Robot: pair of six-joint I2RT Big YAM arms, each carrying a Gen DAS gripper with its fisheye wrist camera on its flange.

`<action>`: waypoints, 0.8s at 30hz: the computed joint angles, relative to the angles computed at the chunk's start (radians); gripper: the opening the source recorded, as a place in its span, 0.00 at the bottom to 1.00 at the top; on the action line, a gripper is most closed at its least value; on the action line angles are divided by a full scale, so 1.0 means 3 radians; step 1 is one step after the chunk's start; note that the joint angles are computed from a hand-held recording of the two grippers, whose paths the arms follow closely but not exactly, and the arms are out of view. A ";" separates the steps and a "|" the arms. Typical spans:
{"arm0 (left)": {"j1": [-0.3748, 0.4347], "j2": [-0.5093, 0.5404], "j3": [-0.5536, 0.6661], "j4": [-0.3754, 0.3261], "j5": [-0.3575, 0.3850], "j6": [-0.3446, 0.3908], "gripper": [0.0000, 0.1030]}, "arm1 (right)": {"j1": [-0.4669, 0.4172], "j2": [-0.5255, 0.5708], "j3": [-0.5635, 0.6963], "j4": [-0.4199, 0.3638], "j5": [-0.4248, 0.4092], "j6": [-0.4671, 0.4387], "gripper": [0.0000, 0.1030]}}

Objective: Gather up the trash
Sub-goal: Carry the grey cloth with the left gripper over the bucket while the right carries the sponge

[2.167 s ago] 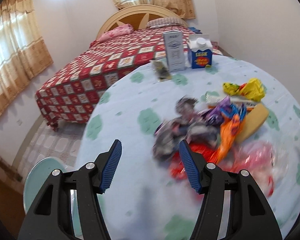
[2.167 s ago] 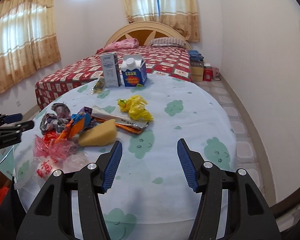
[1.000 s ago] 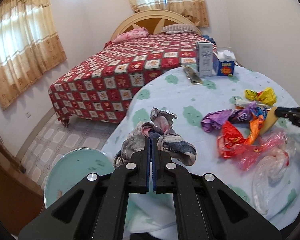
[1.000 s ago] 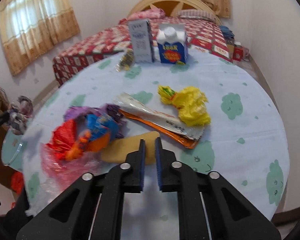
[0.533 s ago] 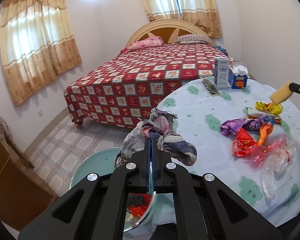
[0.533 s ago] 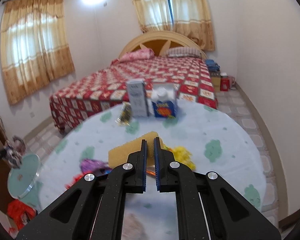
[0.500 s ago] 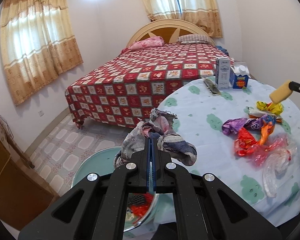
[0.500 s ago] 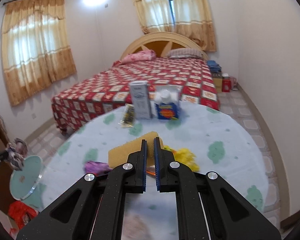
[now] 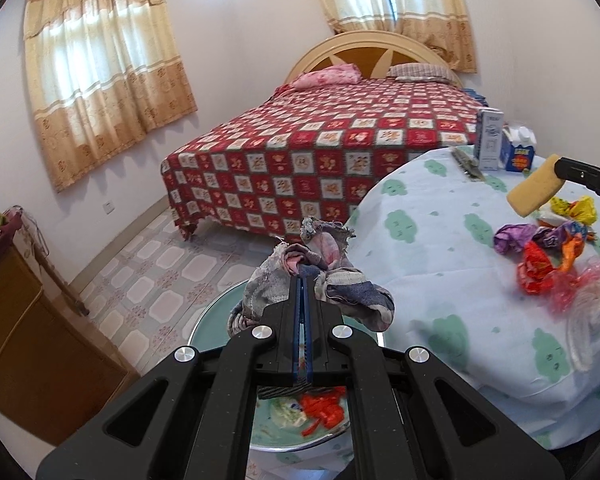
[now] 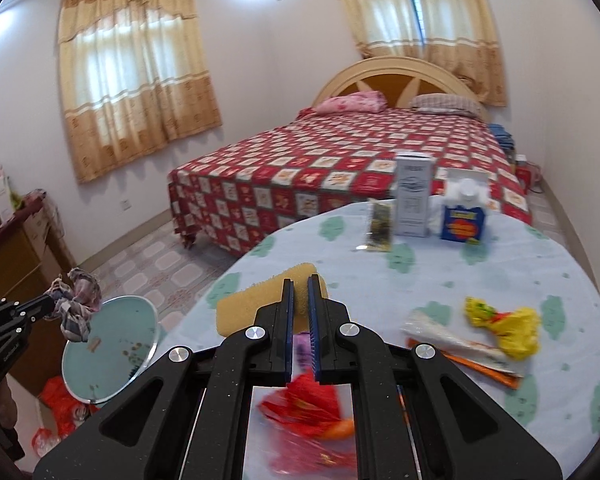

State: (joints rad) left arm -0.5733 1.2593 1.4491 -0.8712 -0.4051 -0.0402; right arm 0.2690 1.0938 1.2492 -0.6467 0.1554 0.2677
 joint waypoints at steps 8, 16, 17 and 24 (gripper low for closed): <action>0.0150 -0.0065 -0.0076 -0.0042 -0.0027 -0.0027 0.01 | 0.0202 0.0247 0.0159 0.0069 -0.0046 -0.0082 0.07; 0.0242 -0.0110 -0.0101 -0.0063 -0.0072 -0.0035 0.01 | 0.0322 0.0400 0.0245 0.0108 -0.0101 -0.0111 0.08; 0.0246 -0.0117 -0.0107 -0.0064 -0.0081 -0.0030 0.01 | 0.0321 0.0419 0.0259 0.0110 -0.0129 -0.0117 0.07; 0.0317 -0.0168 -0.0166 -0.0072 -0.0107 -0.0019 0.01 | 0.0373 0.0521 0.0315 0.0135 -0.0202 -0.0144 0.07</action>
